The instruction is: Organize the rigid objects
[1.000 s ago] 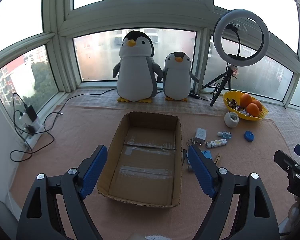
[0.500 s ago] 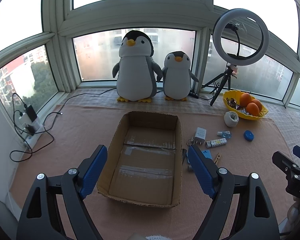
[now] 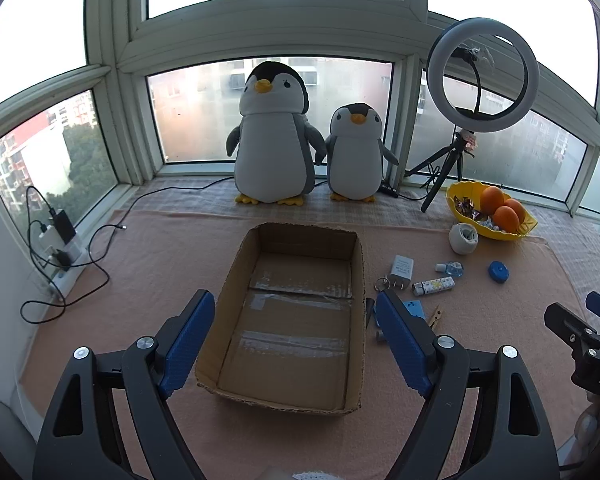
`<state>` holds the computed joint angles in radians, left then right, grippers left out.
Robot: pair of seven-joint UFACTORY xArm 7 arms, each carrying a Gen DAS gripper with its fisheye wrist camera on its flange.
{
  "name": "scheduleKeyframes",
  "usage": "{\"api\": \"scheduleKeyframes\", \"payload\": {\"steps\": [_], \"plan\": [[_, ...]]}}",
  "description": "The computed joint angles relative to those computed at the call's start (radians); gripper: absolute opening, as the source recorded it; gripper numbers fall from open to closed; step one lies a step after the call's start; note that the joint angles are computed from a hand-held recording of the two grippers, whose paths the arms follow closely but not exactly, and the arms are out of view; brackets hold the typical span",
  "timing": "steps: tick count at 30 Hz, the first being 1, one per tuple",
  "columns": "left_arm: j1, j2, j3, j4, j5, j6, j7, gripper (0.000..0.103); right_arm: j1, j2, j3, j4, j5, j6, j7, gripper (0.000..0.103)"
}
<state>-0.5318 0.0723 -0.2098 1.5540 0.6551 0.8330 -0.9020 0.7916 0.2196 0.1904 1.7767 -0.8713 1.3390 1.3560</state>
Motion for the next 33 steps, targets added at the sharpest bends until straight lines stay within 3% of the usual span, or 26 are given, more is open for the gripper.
{"api": "scheduleKeyframes", "payload": {"steps": [33], "plan": [[0.007,-0.003,0.002,-0.008,-0.004,-0.003,0.005,0.083,-0.001,0.005,-0.002,-0.001,0.013,-0.002,0.005,0.102]]}}
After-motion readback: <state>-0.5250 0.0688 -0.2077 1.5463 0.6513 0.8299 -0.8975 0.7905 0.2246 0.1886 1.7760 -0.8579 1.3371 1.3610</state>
